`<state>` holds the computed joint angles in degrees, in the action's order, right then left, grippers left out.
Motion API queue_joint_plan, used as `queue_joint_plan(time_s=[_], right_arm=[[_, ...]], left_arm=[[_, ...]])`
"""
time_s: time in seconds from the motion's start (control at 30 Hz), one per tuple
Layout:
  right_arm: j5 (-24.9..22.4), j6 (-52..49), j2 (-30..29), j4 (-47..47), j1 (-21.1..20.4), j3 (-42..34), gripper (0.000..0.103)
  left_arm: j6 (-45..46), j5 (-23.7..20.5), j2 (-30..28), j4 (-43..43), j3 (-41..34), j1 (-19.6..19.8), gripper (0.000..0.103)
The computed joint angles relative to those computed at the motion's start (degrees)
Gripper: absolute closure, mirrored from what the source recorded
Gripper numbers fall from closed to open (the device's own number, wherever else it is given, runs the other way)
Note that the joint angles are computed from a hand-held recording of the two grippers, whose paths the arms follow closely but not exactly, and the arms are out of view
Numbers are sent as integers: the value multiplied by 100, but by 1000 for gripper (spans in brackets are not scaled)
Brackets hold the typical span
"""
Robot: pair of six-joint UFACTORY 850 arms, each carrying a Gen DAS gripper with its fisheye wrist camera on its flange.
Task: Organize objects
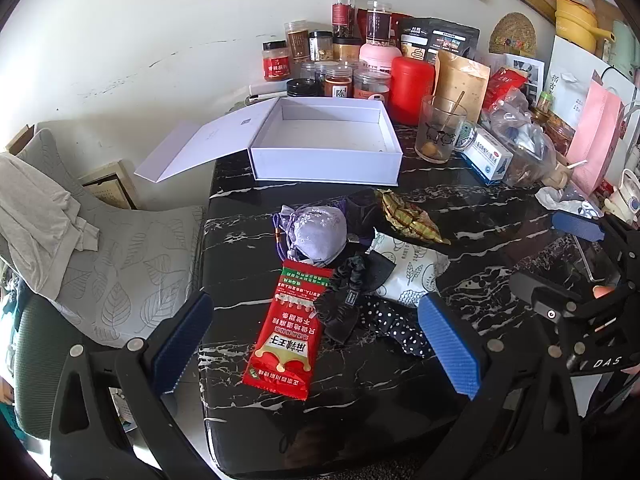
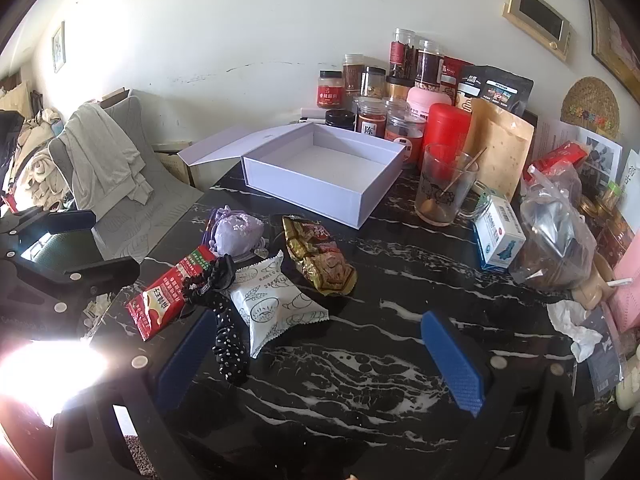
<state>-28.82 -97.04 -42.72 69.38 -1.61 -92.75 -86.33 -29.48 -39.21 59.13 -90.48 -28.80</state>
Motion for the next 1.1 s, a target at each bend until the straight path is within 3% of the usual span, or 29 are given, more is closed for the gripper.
queue_joint_plan(time_s=[0.53, 0.83, 1.1], right_arm=[[-329, 409, -338, -270, -63, -398, 0], [-547, 905, -679, -697, -42, -813, 0], [-747, 1071, -927, -999, 25, -1097, 1]], left_arm=[[232, 335, -131, -108, -93, 37, 1], [1073, 596, -329, -1064, -248, 226, 1], [1392, 839, -442, -1408, -191, 393, 3]])
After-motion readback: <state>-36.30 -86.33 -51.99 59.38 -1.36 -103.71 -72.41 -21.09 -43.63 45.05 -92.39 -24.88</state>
